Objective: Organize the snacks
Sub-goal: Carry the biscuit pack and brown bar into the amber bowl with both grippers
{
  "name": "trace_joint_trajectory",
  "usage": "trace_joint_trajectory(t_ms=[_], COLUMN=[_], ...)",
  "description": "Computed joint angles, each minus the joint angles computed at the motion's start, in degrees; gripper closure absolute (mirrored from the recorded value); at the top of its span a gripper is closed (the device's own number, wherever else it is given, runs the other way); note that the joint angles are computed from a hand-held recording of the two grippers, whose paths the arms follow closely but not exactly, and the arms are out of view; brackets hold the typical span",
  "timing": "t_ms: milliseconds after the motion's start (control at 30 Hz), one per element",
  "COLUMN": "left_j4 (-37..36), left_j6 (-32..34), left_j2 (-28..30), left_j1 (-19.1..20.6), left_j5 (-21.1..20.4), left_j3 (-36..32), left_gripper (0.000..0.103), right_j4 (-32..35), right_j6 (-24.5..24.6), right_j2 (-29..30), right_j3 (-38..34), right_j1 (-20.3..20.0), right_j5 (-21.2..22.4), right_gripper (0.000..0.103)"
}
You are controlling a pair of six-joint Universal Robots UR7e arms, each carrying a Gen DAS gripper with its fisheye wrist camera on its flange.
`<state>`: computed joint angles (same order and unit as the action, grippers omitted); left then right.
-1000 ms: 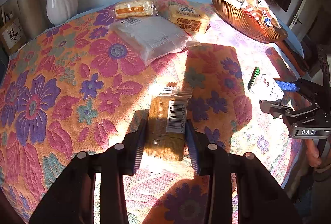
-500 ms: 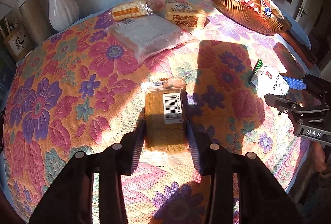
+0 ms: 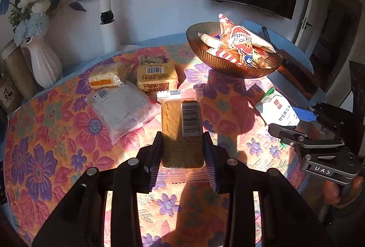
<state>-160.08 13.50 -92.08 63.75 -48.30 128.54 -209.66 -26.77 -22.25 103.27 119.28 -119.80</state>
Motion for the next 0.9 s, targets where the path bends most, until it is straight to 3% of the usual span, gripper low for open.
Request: trace_joint_trajectory(t_ms=[133,267,433,700,800,833,900], left_j4=[3.1,7.7,11.9,11.7,11.5,11.7,10.6], left_j6=[1.9,1.5,2.4,5.4,6.6,7.0,7.8], left_j2=[5.8,14.6,25.5,34.0,35.9,36.2,35.9], left_j1=[0.2,2.0,4.3,7.5,7.6,7.6,7.7], left_j5=[-8.6,-15.6,-16.1,-18.6,-17.3,-16.8,-17.2], left_j3=[-9.7,-23.1,-37.1,-45.3,-46.9,-47.3,-46.8], left_gripper=[0.069,0.069,0.069,0.069,0.058,0.039,0.035], right_j4=[-1.4,2.4,13.3,30.3,33.0,33.1,32.5], right_j6=[-1.0,0.8,10.1,17.2,19.0,19.2,19.0], right_j2=[-3.2,-5.3,-7.1,0.1,1.5,1.4,0.8], right_j3=[-3.1,-9.4,-17.2,-35.6,-38.3,-38.1,-36.9], right_j1=[-0.7,-3.0,-7.6,-9.8,-10.2,-10.4,-10.7], right_j5=[-0.4,1.1,12.3,12.6,12.6,13.0,13.8], right_gripper=[0.052,0.052,0.052,0.049,0.022,0.024,0.025])
